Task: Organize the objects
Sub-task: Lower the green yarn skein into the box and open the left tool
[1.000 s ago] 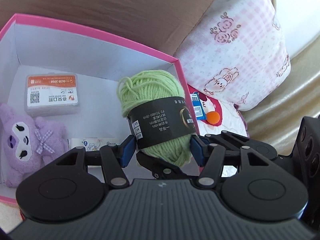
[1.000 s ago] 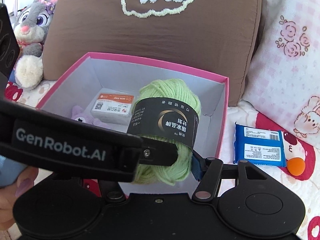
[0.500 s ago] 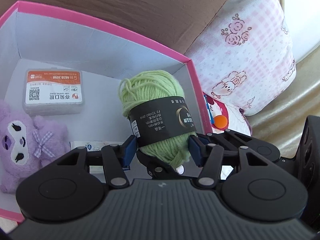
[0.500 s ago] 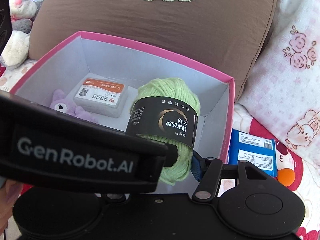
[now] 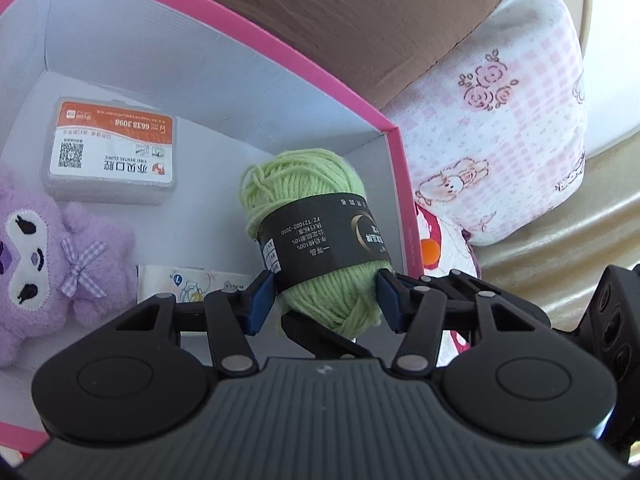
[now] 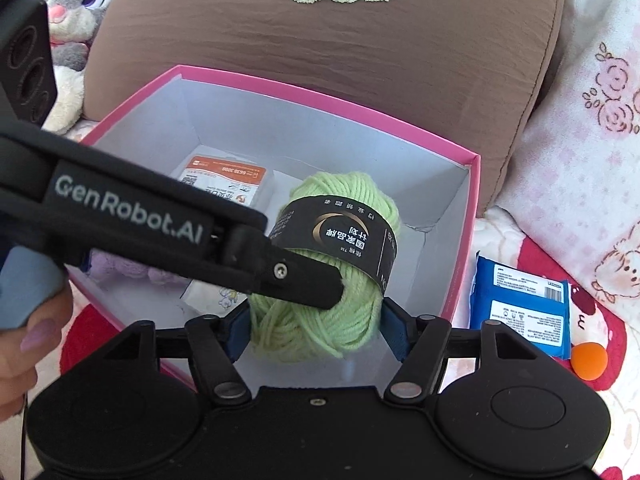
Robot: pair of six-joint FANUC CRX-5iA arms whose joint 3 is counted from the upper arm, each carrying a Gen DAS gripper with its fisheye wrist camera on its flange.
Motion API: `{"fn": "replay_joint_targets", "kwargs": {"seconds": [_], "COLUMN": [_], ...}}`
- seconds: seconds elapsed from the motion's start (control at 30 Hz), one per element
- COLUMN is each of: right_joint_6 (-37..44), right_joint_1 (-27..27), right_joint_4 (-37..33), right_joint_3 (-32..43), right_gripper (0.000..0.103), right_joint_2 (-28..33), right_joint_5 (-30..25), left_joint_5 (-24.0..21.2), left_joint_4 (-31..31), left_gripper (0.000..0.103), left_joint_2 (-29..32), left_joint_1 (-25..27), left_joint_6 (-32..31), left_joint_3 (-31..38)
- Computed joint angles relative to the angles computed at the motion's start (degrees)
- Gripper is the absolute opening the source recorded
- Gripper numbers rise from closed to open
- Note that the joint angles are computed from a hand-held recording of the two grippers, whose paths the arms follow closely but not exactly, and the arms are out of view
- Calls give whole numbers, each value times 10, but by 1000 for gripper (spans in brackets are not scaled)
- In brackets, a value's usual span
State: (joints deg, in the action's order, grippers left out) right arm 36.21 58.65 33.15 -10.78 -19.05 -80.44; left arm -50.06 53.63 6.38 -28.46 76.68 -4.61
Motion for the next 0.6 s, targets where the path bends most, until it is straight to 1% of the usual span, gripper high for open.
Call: {"fn": "replay_joint_targets", "kwargs": {"seconds": [0.07, 0.2, 0.3, 0.33, 0.4, 0.47, 0.53, 0.57, 0.6], "right_joint_6": [8, 9, 10, 11, 17, 22, 20, 14, 6], "right_joint_1": [-2, 8, 7, 8, 9, 10, 15, 19, 24], "right_joint_4": [-4, 0, -1, 2, 4, 6, 15, 25, 36], "right_joint_3": [-3, -10, -11, -11, -11, -12, -15, -20, -24], "right_gripper": [69, 70, 74, 76, 76, 77, 77, 77, 77], "right_joint_2": [-4, -12, -14, -12, -11, -11, -11, -12, -13], "right_joint_5": [6, 10, 16, 15, 12, 10, 7, 5, 2], "left_joint_5": [-13, -8, -8, -8, -26, -40, -34, -29, -21], "left_joint_4": [-23, -50, -94, -92, -79, -106, -119, -118, -114], "left_gripper": [53, 53, 52, 50, 50, 49, 45, 41, 40], "left_joint_2": [4, 6, 8, 8, 17, 27, 28, 27, 26], "left_joint_1": [0, -5, -3, -2, 1, -3, -10, -13, -16], "left_joint_6": [18, 43, 71, 68, 66, 89, 96, 95, 93], "left_joint_3": [14, 28, 44, 42, 44, 62, 66, 64, 61]}}
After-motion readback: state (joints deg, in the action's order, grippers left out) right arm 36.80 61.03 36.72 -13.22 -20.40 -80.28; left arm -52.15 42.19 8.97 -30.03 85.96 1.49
